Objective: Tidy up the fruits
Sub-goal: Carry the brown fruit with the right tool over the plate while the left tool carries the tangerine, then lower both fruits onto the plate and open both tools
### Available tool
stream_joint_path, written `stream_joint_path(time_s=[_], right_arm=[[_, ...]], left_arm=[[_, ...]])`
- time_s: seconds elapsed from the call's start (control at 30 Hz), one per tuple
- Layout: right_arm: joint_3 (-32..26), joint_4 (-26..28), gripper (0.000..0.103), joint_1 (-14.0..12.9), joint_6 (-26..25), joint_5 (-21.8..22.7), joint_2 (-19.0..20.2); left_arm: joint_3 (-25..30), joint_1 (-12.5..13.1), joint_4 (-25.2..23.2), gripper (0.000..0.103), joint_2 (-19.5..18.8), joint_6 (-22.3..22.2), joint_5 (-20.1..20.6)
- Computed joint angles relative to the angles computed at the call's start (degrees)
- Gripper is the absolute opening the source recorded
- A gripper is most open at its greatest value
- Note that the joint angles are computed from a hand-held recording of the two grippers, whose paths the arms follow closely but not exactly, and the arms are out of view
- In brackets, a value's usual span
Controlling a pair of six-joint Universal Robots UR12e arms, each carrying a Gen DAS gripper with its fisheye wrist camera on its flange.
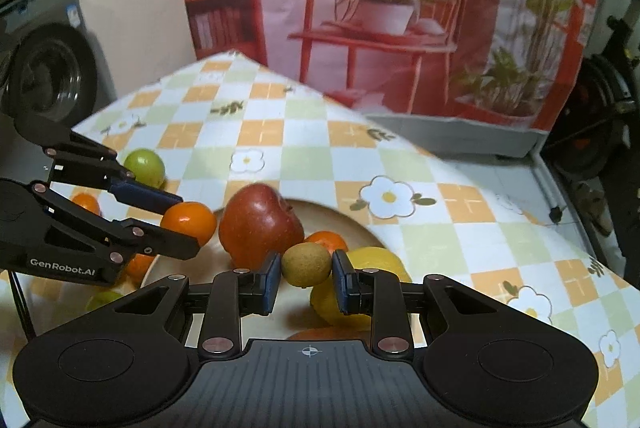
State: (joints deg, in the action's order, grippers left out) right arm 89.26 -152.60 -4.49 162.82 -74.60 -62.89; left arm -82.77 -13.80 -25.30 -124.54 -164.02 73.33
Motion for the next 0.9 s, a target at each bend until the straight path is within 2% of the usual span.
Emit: stream_joint_path(time_s=[0.3, 0.5, 0.73, 0.9], right_arm=[[-2.4, 4.1, 0.026, 1.0, -3.6, -1.4, 1.2], [-2.9, 4.6, 0.028, 1.2, -3.5, -2.3, 1.4], [-1.5, 1.1, 0.029, 1.3, -1.1, -2.6, 0.4], [0.7, -2.9, 0.029, 1.1, 2.8, -1.7, -1.0]], left_arm=[[0.8, -0.1, -1.4, 0.037, -0.8, 0.0, 0.1], [0.7, 0.0, -0.1, 0.037, -0.9, -0.1, -0.3], [0.4, 0.4, 1.6, 0.037, -0.4, -1.8, -0.9], [-0.7, 1.3, 3.5, 0.037, 0.9, -5.5, -1.9]])
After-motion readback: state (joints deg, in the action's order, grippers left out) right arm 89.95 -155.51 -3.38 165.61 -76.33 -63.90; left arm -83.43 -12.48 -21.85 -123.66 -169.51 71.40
